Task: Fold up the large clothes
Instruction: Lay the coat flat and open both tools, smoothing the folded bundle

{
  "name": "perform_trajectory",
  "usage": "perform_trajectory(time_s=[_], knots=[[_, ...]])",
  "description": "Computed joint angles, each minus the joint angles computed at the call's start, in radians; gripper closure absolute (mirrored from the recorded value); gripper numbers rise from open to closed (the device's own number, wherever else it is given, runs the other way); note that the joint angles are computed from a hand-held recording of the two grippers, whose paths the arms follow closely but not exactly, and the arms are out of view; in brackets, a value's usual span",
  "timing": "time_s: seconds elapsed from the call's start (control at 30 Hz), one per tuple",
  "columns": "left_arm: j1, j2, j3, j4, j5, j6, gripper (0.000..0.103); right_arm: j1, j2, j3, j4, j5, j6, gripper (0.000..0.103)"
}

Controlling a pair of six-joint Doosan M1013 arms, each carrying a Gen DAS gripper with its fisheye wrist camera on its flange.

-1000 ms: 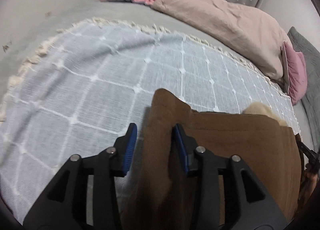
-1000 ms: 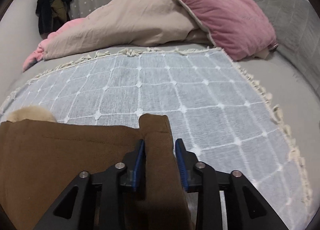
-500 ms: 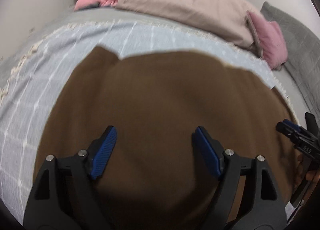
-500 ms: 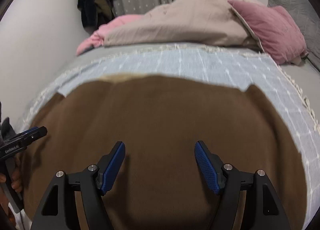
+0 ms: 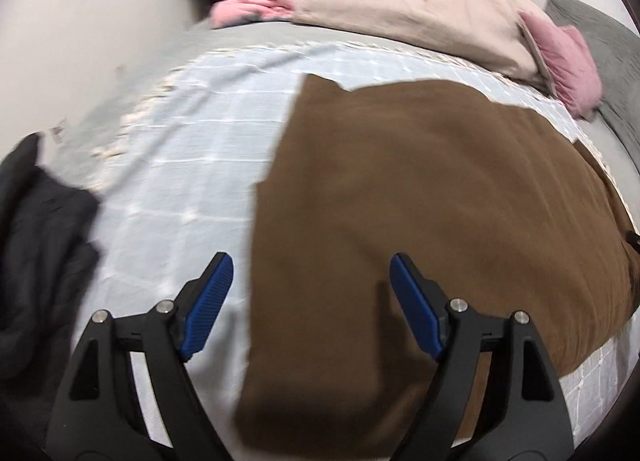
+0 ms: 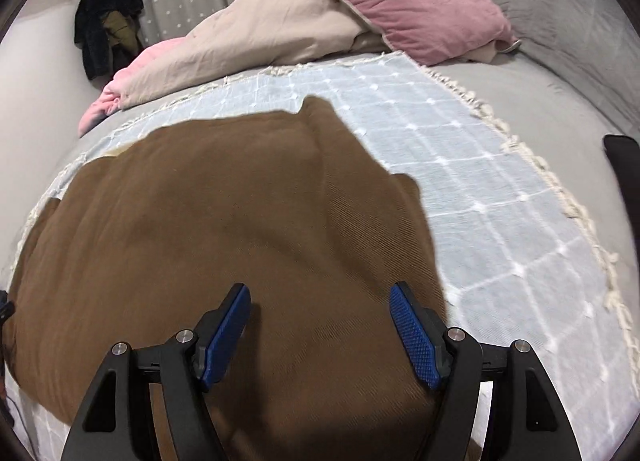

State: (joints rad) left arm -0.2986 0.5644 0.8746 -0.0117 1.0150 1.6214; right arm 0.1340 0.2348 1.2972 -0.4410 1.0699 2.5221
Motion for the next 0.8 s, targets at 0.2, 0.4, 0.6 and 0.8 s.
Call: perform_trajectory(time_s=[0.2, 0.4, 0.6, 0.8], knots=[[0.037, -0.063, 0.05, -0.052, 0.026, -0.039, 0.02, 0.047, -0.035, -0.01, -0.033, 0.018, -0.009, 0.028], [0.06, -0.087, 0.071, -0.186, 0.124, -0.005, 0.02, 0.071, -0.027, -0.036, -0.015, 0.061, -0.053, 0.028], [0.062, -0.101, 0.101, -0.222, 0.194, -0.021, 0.019, 0.113, -0.008, -0.06, -0.045, 0.082, -0.096, 0.028], [0.054, -0.083, 0.11, -0.224, 0.23, -0.152, 0.019, 0.137, 0.022, -0.099, -0.004, 0.055, -0.158, 0.028]])
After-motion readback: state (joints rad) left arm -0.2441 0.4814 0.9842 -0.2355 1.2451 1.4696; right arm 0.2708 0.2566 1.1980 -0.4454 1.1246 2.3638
